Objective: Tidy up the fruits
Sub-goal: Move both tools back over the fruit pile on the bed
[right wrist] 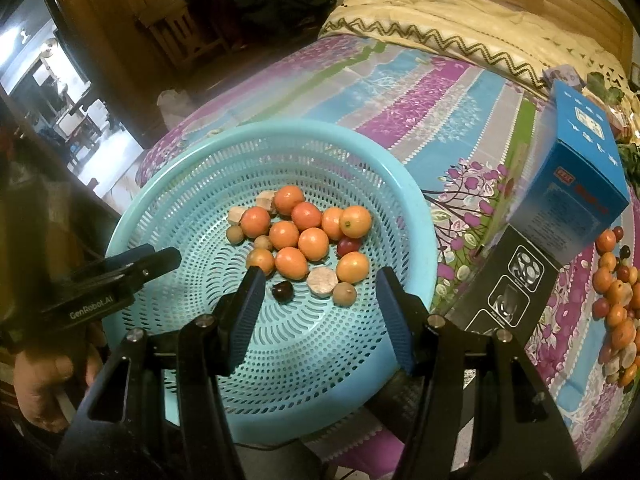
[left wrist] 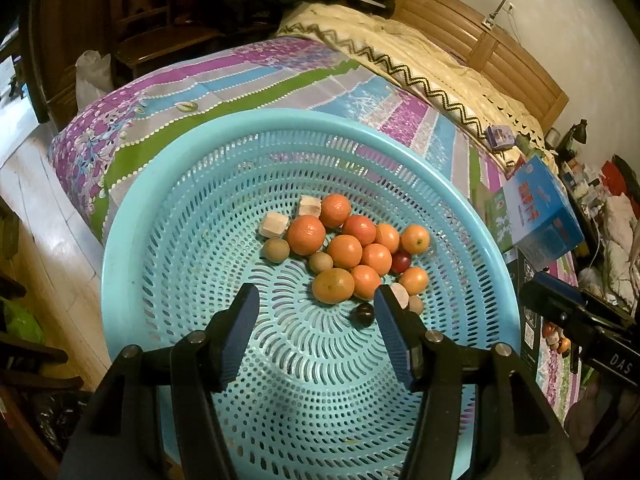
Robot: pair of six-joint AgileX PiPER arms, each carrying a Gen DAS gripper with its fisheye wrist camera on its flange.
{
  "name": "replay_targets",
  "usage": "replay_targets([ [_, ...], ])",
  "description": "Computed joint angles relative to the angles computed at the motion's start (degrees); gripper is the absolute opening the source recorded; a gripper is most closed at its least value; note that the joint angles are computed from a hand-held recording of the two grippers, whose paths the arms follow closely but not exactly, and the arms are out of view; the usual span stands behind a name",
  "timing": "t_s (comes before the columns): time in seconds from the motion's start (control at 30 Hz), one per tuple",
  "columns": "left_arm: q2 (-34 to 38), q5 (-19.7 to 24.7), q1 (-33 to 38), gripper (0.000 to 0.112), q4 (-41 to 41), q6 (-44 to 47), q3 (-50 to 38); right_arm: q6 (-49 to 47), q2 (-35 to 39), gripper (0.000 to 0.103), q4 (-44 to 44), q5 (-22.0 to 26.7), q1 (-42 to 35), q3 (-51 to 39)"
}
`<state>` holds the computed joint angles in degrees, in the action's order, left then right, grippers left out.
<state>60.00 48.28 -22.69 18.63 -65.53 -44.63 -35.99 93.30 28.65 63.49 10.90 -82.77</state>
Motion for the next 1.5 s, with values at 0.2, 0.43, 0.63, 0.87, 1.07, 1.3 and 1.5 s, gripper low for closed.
replay_targets([
  [0.2,0.3,0.0,-0.4,0.061,0.2,-0.5,-0.1,-0.2,0.1,0.059,0.2,-0.1,-0.1,0.1],
  [0.43,0.8,-0.1,-1.9,0.061,1.8,-2.8,-0.5,-5.8,-2.5,0.058,4.0,-2.3,-2.3,3.3],
  [0.63,7.1,1.7,-15.8,0.069,15.1,-15.2,-8.3,-22.2,-8.0,0.072,13.1,-5.4,-16.5,13.2],
  [0.87,23.7,-1.5,-31.7,0.076,28.4,-20.7,-26.7,-38.8,-4.0,0.078,17.3,-6.8,-42.6,18.1],
  [1.07,42.6,-10.6,-31.6,0.076,10.6,-2.7,-44.3,-32.4,14.4,0.033,11.5,-11.4,-54.8,2.6],
  [1.3,58.6,-5.9,-31.1,0.076,-3.8,9.9,-61.5,-23.5,33.4,0.033,6.4,-10.8,-56.4,-21.9],
  [1.5,72.3,0.7,-32.3,0.076,-6.3,15.1,-82.6,-24.2,38.5,0.033,7.0,-9.0,-55.5,-28.6],
])
